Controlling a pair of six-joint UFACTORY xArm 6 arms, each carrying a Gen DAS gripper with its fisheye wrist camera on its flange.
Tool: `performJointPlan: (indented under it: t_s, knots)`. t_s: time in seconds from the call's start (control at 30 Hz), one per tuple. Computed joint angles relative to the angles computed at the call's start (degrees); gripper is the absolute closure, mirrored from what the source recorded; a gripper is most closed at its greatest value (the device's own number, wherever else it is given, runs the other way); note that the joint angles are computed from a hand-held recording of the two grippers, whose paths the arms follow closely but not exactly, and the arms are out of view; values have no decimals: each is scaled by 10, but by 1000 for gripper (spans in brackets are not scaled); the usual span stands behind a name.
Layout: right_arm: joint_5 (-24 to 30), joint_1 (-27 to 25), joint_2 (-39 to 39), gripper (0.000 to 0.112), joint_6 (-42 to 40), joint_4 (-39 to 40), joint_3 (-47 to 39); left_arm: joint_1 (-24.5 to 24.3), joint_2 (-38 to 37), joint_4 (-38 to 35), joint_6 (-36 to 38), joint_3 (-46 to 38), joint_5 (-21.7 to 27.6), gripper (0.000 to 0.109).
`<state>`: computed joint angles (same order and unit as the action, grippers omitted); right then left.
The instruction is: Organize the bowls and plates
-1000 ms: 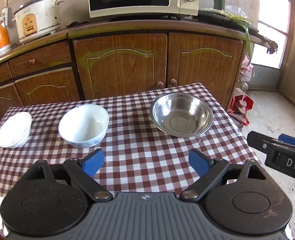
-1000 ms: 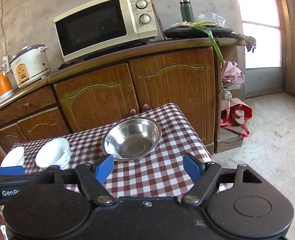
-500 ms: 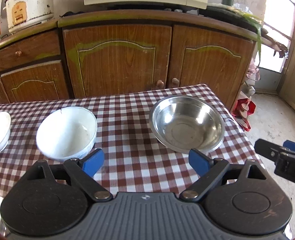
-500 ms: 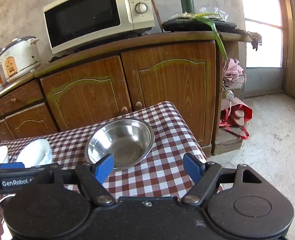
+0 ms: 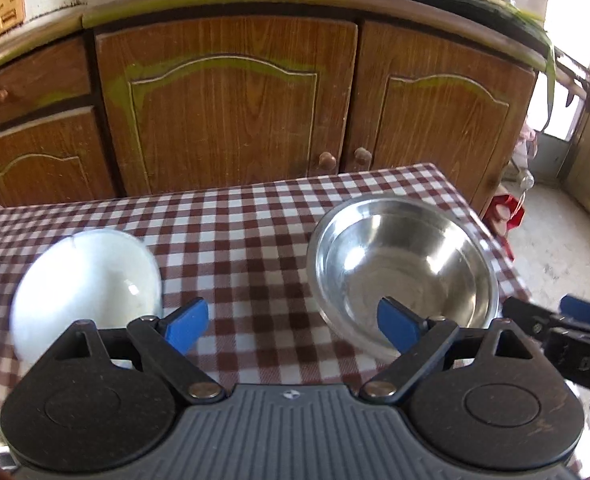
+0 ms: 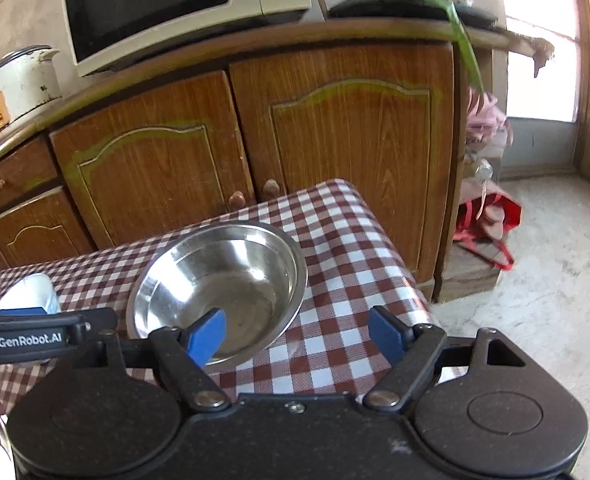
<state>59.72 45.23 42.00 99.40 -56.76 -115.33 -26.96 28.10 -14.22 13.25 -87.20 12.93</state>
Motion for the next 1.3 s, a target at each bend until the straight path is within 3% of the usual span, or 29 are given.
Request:
performJointPlan:
  t_s: [0.1, 0.3, 0.43, 0.6, 0.73, 0.77, 0.83, 0.87, 0.9, 1.03, 1.3]
  knots:
    - [10, -11, 28, 19, -13, 14, -38, 0, 31, 16, -9, -45, 23, 14]
    - [-32, -42, 45, 19, -36, 27, -43, -1, 83, 70, -42, -107, 31, 14]
    - [-5, -51, 90, 19, -82, 47, -104, 3, 125, 121, -78, -154, 37, 16]
    - [-22, -64, 120, 22, -106, 51, -138, -1, 162, 101, -43, -198, 40, 23]
    - [-41, -72, 138, 35, -117, 53, -163, 1, 198, 63, -18, -255, 84, 43]
    - [-46, -74, 145, 51, -125, 57, -172, 2, 205, 32, 6, -266, 97, 52]
    - [-46, -77, 167, 72, -155, 83, -205, 1, 202, -27, 60, -255, 81, 65]
    - [-64, -79, 163, 87, -149, 84, -194, 0, 201, -65, 96, -257, 89, 77]
    - [-85, -80, 155, 90, -136, 76, -179, 0, 198, -79, 109, -253, 90, 78]
    - [-76, -73, 161, 89, -121, 68, -190, 4, 177, -122, 130, -222, 87, 80]
    - [-66, -58, 139, 89, -114, 37, -175, 1, 136, -123, 135, -173, 56, 80]
